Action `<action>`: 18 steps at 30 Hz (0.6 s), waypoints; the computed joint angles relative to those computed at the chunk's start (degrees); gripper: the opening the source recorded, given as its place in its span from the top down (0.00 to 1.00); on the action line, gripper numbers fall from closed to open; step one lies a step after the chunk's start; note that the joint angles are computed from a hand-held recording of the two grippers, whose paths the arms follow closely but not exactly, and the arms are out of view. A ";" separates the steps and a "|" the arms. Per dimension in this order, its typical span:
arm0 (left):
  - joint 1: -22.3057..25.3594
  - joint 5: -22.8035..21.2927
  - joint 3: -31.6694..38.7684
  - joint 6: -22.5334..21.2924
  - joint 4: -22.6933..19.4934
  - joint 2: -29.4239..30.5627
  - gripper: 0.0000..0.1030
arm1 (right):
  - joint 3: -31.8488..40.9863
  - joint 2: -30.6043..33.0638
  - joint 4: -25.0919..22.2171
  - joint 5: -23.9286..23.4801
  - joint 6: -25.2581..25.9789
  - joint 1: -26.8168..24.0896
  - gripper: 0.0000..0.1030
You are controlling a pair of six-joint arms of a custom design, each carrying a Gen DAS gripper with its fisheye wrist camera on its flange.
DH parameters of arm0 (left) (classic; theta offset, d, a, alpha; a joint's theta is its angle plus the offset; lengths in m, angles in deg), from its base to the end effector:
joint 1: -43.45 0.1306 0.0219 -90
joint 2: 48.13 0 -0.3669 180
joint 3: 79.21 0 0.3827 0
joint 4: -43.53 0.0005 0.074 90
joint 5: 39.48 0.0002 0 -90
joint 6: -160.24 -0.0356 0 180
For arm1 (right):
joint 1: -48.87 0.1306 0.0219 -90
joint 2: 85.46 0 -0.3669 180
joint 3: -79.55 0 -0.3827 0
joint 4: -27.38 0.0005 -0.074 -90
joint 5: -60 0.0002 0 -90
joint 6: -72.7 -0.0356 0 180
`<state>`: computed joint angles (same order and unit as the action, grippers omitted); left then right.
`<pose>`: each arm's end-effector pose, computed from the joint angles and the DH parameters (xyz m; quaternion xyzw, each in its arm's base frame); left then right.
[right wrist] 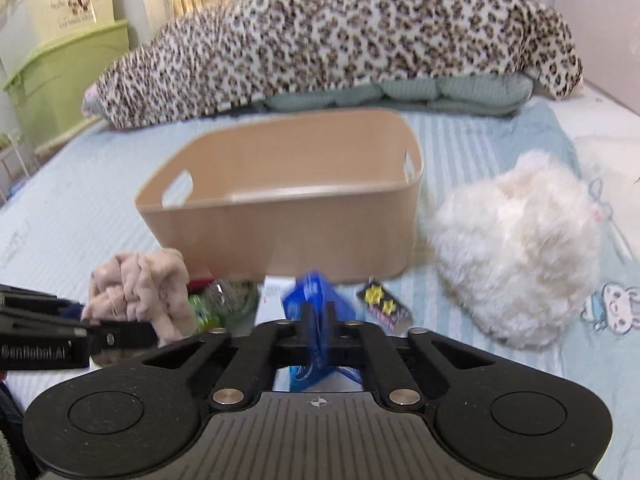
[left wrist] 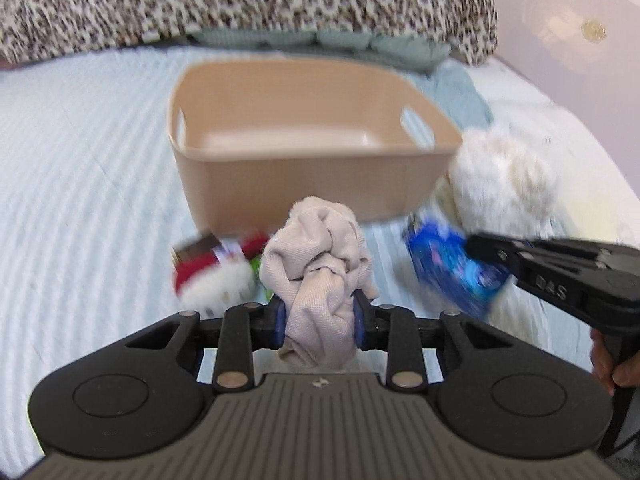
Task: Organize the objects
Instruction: 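Carry the scrunchie and tissue pack into the basket and open both tools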
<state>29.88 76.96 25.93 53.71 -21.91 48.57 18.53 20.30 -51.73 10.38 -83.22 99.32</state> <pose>0.4829 -0.1334 0.4623 0.3051 0.8845 -0.2121 0.2821 0.3590 0.3977 0.4788 0.1950 0.8998 -0.0114 0.3901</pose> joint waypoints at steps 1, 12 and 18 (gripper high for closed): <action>0.11 -0.15 0.60 0.31 0.67 0.06 0.68 | 0.42 -0.16 -0.04 -0.02 0.42 -0.09 1.00; -0.21 -1.39 3.44 1.73 1.31 1.72 0.68 | 2.57 -0.10 -1.74 -1.22 1.79 -0.96 1.00; -0.64 -1.86 2.83 0.99 0.84 1.98 0.68 | 1.37 0.04 -0.49 -7.43 3.33 -1.99 0.66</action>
